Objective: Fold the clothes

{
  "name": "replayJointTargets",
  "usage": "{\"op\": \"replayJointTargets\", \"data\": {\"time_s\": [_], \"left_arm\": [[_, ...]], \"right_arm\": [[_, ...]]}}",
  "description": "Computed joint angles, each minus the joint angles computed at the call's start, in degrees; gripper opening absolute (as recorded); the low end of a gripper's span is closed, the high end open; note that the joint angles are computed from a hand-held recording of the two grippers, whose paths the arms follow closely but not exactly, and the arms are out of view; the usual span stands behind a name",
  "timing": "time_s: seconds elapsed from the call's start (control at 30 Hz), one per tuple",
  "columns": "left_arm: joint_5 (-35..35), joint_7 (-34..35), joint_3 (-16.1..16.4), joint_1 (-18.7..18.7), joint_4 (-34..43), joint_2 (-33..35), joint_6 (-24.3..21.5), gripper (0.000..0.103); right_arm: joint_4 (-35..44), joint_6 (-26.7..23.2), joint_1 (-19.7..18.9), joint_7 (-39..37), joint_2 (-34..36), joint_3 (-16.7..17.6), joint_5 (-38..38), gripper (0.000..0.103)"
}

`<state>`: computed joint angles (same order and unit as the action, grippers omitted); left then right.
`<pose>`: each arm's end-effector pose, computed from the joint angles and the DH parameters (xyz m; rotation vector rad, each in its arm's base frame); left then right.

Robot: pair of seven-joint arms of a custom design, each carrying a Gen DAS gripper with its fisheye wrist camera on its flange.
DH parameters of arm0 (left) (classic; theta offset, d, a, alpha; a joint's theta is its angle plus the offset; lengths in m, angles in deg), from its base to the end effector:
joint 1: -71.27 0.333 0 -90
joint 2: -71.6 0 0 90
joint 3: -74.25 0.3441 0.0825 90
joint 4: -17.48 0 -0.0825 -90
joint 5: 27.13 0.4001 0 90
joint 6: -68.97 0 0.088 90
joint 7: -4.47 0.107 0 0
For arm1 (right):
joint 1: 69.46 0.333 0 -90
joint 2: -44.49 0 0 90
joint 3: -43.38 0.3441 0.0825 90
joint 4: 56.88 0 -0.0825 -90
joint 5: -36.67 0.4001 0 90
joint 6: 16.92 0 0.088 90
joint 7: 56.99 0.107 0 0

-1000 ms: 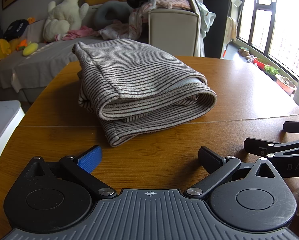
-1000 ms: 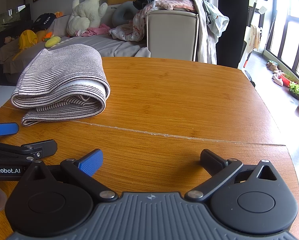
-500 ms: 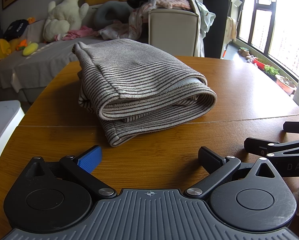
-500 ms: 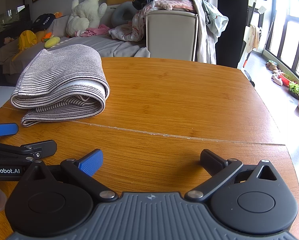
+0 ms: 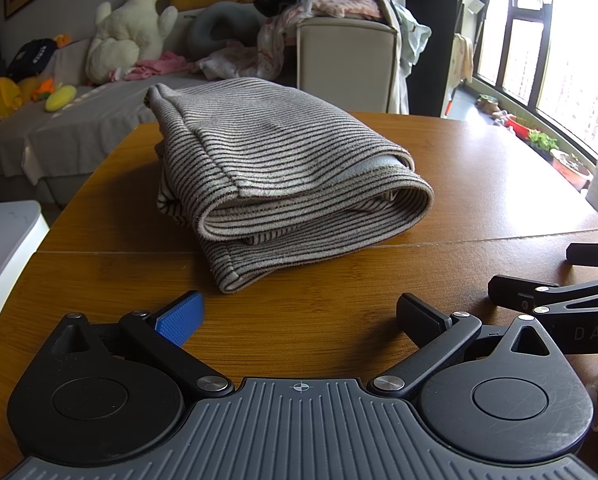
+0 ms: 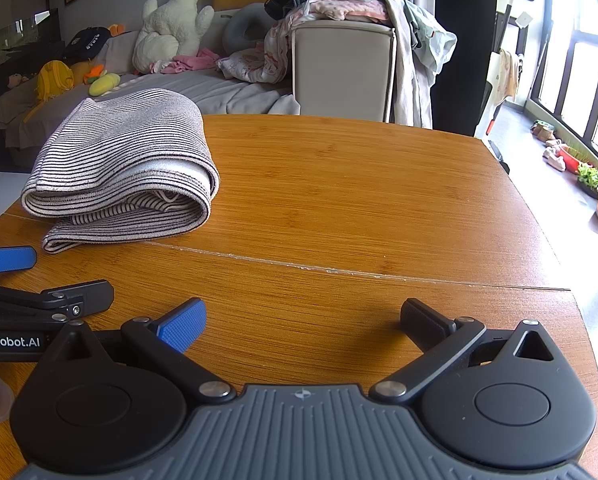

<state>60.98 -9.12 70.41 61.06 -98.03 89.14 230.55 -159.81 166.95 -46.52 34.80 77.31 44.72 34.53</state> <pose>0.5965 -0.1984 0.3377 -1.8415 1.5417 -0.6996 0.6674 0.3018 0.3426 -1.9899 1.2885 -0.5636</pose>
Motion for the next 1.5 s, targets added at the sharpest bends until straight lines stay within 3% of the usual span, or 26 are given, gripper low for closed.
{"op": "replayJointTargets", "data": {"time_s": [1.5], "left_arm": [[-0.3, 0.2, 0.0, -0.1, 0.1, 0.0, -0.1, 0.103]], "right_arm": [[-0.1, 0.2, 0.9, 0.7, 0.0, -1.1, 0.2, 0.103]]}}
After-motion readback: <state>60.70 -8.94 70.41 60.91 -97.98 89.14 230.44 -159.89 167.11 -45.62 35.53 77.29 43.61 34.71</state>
